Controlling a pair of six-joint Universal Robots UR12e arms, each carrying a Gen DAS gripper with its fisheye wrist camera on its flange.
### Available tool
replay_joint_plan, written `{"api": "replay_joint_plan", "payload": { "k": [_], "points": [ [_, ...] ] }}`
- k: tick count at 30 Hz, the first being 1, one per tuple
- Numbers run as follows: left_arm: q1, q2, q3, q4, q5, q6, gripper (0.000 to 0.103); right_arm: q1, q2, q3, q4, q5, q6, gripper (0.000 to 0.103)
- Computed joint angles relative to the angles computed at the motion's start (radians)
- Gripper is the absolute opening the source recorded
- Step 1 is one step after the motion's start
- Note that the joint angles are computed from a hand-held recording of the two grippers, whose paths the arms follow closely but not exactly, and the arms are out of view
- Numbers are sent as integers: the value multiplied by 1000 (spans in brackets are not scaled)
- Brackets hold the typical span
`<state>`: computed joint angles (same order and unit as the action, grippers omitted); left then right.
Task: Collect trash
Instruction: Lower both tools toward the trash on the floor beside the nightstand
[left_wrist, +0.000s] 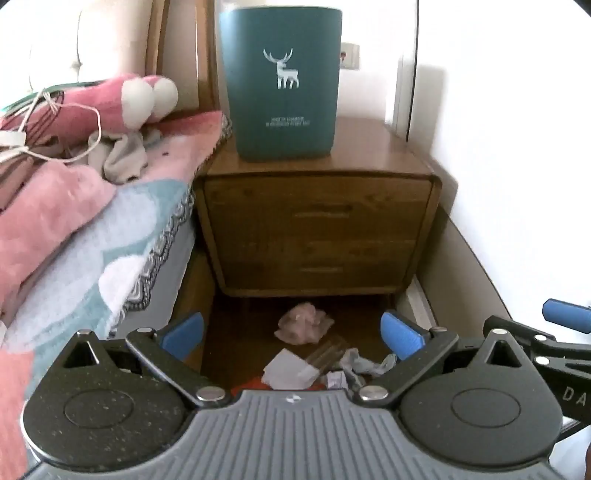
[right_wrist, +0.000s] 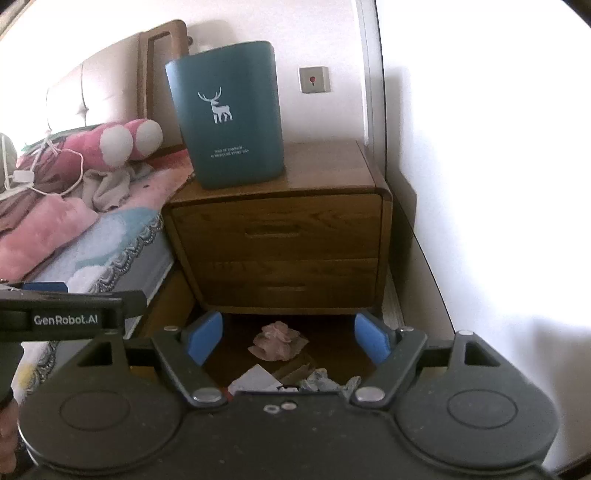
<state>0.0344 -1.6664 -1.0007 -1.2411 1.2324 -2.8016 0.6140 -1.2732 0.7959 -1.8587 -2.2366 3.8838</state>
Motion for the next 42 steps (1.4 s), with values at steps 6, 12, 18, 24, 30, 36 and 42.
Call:
{"api": "replay_joint_plan", "payload": {
  "k": [6,12,18,24,30,36,42],
  "points": [
    [4,10,-10,22,-9,-4,103,1,0,-2,-14,18,-30,79],
    [9,18,-14,24,-15,-3,103,2,4,-17,-1,16,-36,79],
    [9,21,-9,16,-16,2,103,4,8,-32,26,11,-18,79],
    [8,12,12,-16,-21,5,103,1,9,-40,37,20,-13,79],
    [8,12,13,-19,-27,5,103,-3,14,-52,64,20,1,79],
    [10,9,16,-29,-28,-2,103,-8,31,-87,127,31,40,79],
    [8,5,20,-35,-19,-15,103,-7,31,-91,159,29,66,79]
  ]
}}
